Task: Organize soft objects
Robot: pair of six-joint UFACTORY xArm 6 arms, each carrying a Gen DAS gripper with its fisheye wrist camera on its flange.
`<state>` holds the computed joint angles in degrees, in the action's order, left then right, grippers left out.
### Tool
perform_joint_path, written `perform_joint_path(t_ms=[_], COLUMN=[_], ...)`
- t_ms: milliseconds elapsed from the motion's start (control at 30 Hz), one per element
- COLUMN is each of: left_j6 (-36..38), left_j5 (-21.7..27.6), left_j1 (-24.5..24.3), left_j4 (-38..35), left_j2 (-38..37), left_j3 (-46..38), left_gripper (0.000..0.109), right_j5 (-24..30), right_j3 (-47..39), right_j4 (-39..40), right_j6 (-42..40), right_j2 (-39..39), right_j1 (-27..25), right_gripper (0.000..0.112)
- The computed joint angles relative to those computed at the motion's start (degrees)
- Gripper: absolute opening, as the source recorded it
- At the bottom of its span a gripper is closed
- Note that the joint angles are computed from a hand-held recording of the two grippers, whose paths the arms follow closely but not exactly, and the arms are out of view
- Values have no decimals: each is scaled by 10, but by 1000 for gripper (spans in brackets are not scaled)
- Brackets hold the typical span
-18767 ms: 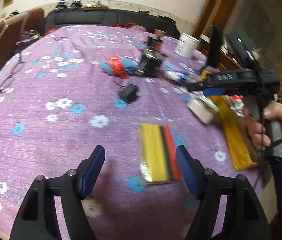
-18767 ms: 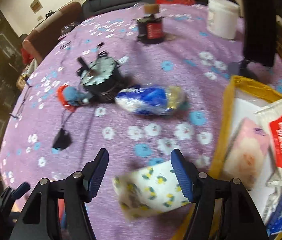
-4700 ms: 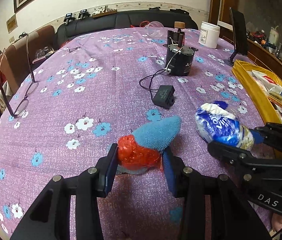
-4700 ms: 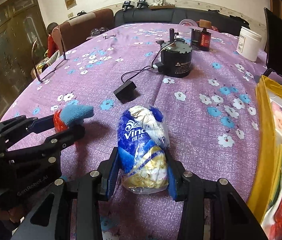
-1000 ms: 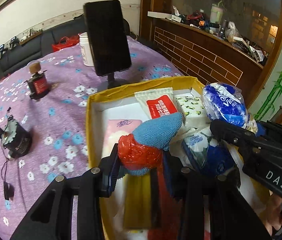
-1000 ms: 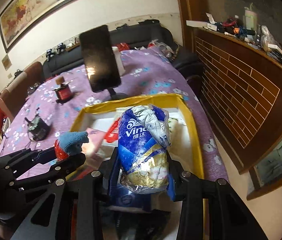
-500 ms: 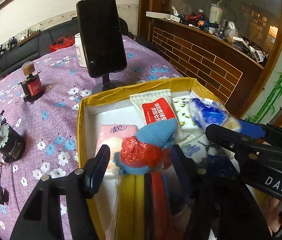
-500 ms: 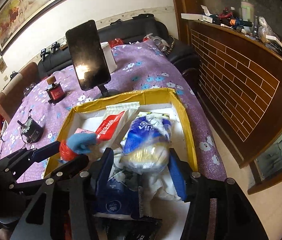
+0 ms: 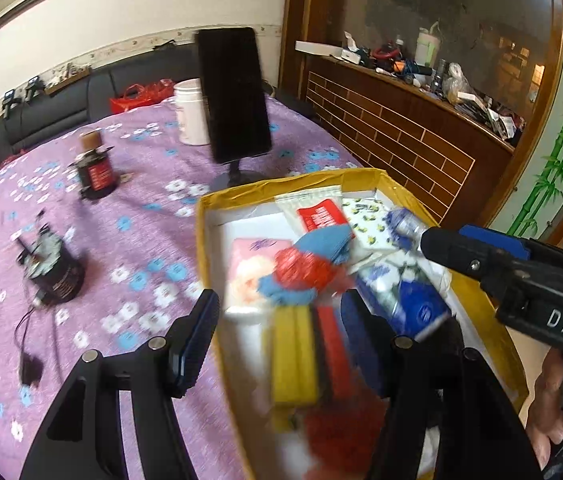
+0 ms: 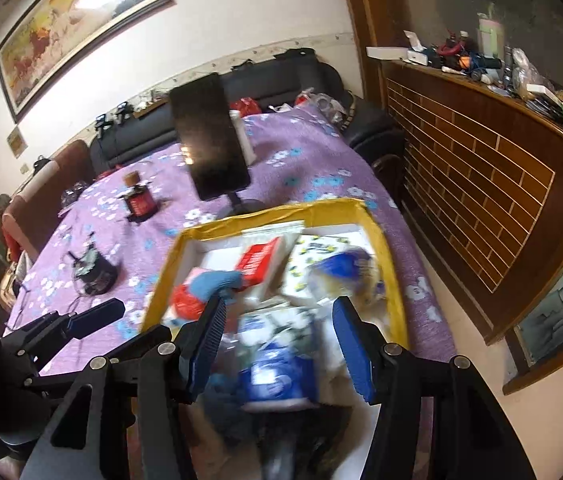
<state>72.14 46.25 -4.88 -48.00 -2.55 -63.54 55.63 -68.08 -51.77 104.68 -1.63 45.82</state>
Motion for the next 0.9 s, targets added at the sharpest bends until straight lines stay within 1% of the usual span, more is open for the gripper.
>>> perform_joint_path(t_ms=[133,200,333,433,500,633,733,900], left_j6=[23,37,57,63,63,67,74,120], left_j5=[22,36,45,53,52,35,29,11], left_j1=[48,79,133,176,195,220,232,242], left_j4=[-15,-21,-31,-37,-39,-38,-41,-63], left_j2=[-9,-8,8,33,48,75,87,85], left_j3=[4,1,-13,-35,-47,-62,-65,-48], left_gripper=[62,63,63,64,64,64,64,64], right_j5=[0,-1,-6,-14,-19,-18,-12,24], right_j3=[-51,-82,-170,-235,-287,-383,-435,-515], right_j4=[-2,-1,15,35,54,92,115,145], right_j6=[-20,-31,-79,-118,-148,-192,-210,-233], right_j2=[41,67,140,195,240,319,361,420], right_j1=[21,30,45,52,54,58,61,69], right_gripper=[61,65,66,66,67,67,67,67])
